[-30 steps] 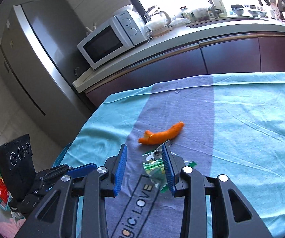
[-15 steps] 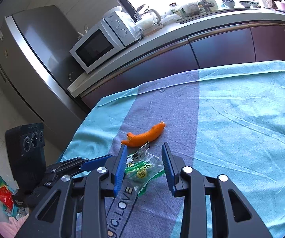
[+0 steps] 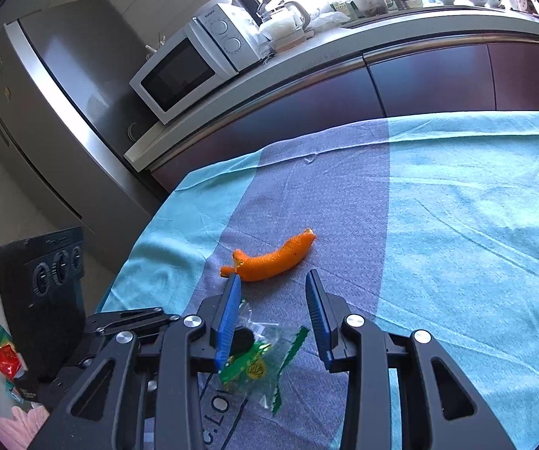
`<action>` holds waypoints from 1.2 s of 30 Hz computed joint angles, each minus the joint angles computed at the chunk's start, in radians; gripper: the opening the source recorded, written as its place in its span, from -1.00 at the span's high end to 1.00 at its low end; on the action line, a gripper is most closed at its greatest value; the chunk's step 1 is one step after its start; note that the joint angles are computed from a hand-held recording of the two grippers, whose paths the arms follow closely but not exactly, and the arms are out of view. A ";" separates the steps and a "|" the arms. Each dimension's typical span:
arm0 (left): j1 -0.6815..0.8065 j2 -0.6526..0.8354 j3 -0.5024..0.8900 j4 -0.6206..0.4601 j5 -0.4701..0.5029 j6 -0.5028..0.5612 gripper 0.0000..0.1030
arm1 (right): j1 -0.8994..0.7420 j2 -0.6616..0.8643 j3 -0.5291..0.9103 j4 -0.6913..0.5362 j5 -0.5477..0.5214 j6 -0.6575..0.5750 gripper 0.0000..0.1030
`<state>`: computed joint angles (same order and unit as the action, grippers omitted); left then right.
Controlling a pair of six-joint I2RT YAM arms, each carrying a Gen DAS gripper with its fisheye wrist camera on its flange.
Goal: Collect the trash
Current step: 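Grasp the clear green-edged wrapper with the left tool while the right tool grasps the orange peel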
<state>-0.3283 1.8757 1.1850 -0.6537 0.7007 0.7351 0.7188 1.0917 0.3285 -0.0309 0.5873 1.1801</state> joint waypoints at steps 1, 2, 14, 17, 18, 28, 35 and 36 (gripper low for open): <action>0.008 -0.010 -0.008 0.002 0.004 0.002 0.60 | -0.015 0.011 0.000 0.015 -0.015 -0.008 0.33; 0.016 -0.021 -0.017 0.005 0.010 0.005 0.60 | -0.030 0.023 0.002 0.030 -0.031 -0.016 0.33; 0.220 -0.033 0.032 -0.082 0.091 0.085 0.60 | -0.141 0.179 0.051 0.133 -0.119 -0.032 0.14; 0.263 -0.009 0.068 -0.108 0.105 0.094 0.60 | -0.142 0.202 0.067 0.138 -0.112 -0.020 0.12; 0.276 0.000 0.081 -0.114 0.107 0.094 0.60 | -0.141 0.214 0.077 0.133 -0.106 -0.017 0.14; 0.371 0.061 0.150 -0.137 0.105 0.115 0.60 | -0.139 0.276 0.126 0.106 -0.073 -0.009 0.37; 0.427 0.079 0.165 -0.139 0.106 0.132 0.60 | -0.108 0.269 0.104 0.149 -0.050 0.010 0.44; 0.436 0.080 0.170 -0.143 0.110 0.134 0.60 | -0.098 0.263 0.100 0.154 -0.044 0.013 0.44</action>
<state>0.1078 1.9560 1.3547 -0.7971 0.8107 0.8691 0.6203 1.3549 0.4288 0.1233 0.5436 1.1927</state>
